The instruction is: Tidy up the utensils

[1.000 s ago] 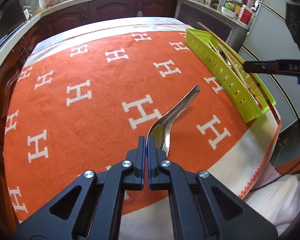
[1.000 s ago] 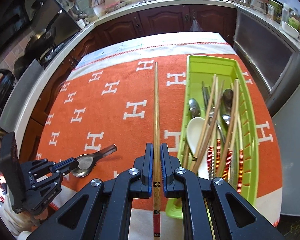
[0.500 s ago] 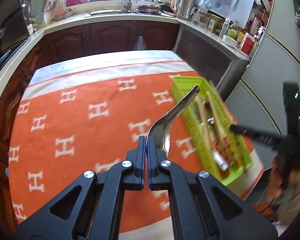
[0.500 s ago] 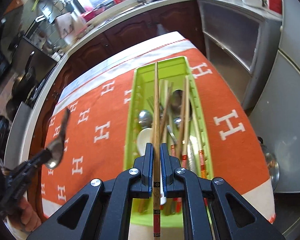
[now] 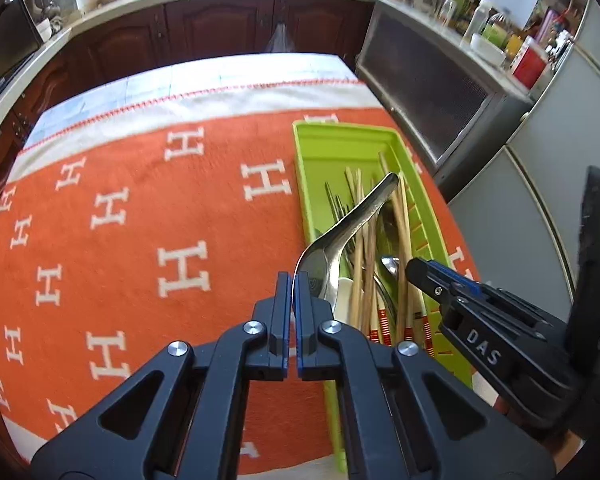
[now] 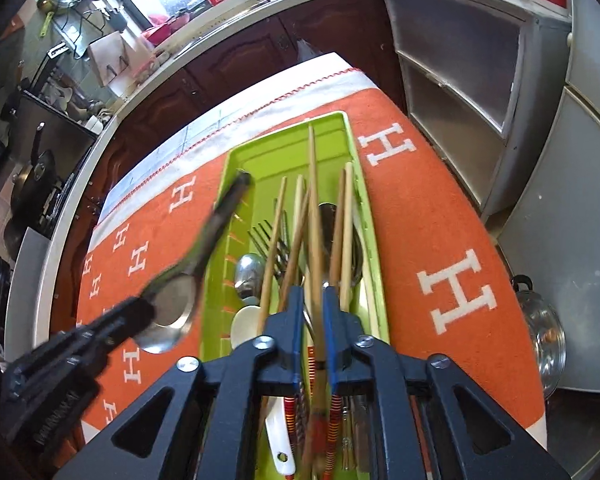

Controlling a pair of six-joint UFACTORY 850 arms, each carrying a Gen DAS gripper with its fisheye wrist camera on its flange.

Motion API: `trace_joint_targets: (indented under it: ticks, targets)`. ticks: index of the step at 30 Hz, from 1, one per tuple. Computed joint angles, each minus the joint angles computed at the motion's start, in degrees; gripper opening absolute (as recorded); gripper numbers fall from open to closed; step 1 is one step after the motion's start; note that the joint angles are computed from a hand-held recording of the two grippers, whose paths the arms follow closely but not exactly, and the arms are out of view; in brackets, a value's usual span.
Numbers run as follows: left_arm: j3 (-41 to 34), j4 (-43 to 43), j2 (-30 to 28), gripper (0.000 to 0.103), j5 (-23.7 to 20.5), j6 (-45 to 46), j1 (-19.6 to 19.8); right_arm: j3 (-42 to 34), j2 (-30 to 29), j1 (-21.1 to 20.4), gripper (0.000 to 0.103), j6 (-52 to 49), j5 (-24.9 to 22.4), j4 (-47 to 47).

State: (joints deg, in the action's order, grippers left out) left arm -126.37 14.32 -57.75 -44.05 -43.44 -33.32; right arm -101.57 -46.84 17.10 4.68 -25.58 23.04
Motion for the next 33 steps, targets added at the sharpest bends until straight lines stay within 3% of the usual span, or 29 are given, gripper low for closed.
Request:
trace_joint_targets:
  ticks: [7, 12, 17, 25, 29, 33]
  targets:
    - [-6.4, -5.9, -4.5, 0.0, -5.6, 2.3, -0.8, 3.1, 1.4, -1.1, 0.021, -5.0, 2.2, 6.4]
    - [-3.6, -7.6, -2.6, 0.0, -6.0, 5.6, -1.1, 6.3, 3.5, -1.0, 0.023, -8.4, 3.1, 9.6]
    - [2.9, -11.2, 1.8, 0.018, -3.6, 10.7, -1.3, 9.9, 6.0, -0.6, 0.024, -11.4, 3.4, 11.6]
    - [9.6, -5.3, 7.1, 0.022, -0.3, 8.3, -2.0, 13.4, 8.8, 0.2, 0.024, -14.8, 3.8, 13.8]
    - [12.8, -4.9, 9.4, 0.031, 0.6, 7.8, -1.5, 15.7, 11.1, 0.8, 0.024, -17.2, 3.9, 15.2]
    - [17.3, -2.4, 12.7, 0.032, 2.2, 5.1, -1.0, 17.5, 13.4, 1.7, 0.026, -16.8, 3.9, 13.8]
